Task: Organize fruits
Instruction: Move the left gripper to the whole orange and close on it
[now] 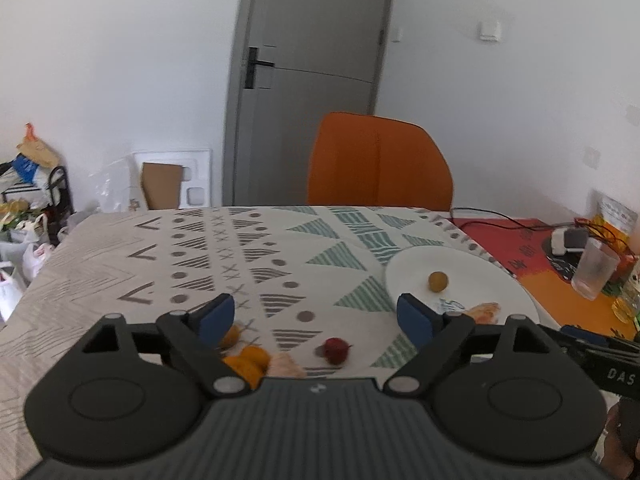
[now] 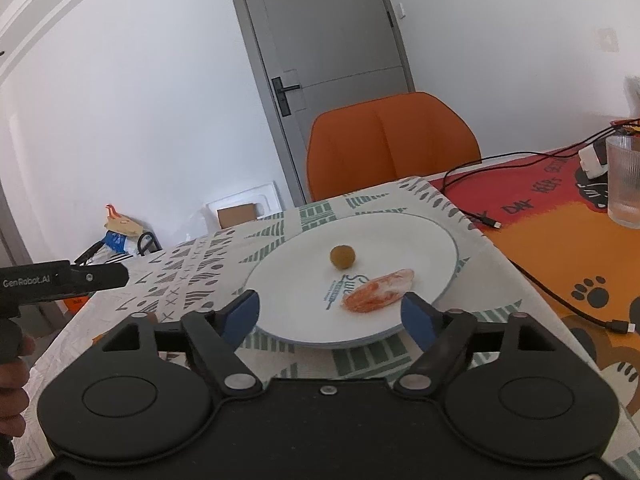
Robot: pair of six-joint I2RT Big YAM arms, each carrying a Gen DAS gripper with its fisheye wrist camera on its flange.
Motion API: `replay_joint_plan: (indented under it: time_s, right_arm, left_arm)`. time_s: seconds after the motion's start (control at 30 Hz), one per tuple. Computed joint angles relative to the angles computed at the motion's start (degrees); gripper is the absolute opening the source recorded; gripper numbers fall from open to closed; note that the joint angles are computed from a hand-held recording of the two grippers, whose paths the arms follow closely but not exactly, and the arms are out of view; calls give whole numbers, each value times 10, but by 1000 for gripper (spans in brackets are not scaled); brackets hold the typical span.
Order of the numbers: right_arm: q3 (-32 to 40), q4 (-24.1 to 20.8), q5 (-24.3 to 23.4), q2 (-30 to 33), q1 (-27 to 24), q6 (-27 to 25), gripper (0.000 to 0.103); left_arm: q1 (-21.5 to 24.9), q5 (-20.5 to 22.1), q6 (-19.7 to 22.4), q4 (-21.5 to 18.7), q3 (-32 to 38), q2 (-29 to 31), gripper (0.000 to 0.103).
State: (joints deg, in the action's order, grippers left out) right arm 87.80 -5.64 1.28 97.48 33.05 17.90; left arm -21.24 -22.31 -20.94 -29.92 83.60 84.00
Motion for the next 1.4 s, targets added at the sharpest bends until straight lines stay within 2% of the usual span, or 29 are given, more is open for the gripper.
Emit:
replay_joint_plan:
  time_s: [0.13,0.17,0.2,0.37,0.7,1.2,1.4]
  right_arm:
    - [-1,6,-3,-2,7,-2,95]
    - [0,6,-5,-2,10,-1,102]
    - [1,7,-7,-3,12,0,103]
    - [8,4,-12,0,24,-12,103]
    - [30,-30,-10,9,47,-29,103]
    - [68,-69,-9,31,69,-49,103]
    - [102,-104,-11,50,76,-85,103]
  left_arm:
    - [8,-11,-13,7,-29,-26,92]
    - [10,-14,-16,7,-36,-33,93]
    - [11,-16,-19,8,-43,-39,93]
    - [22,-17,-48,11,-72,-66,99]
    - [39,-4,-67,24,-121,-102,100]
    - [64,31,-70,29,-163,-130,99]
    - [72,39,-68,36,-165,-123,98]
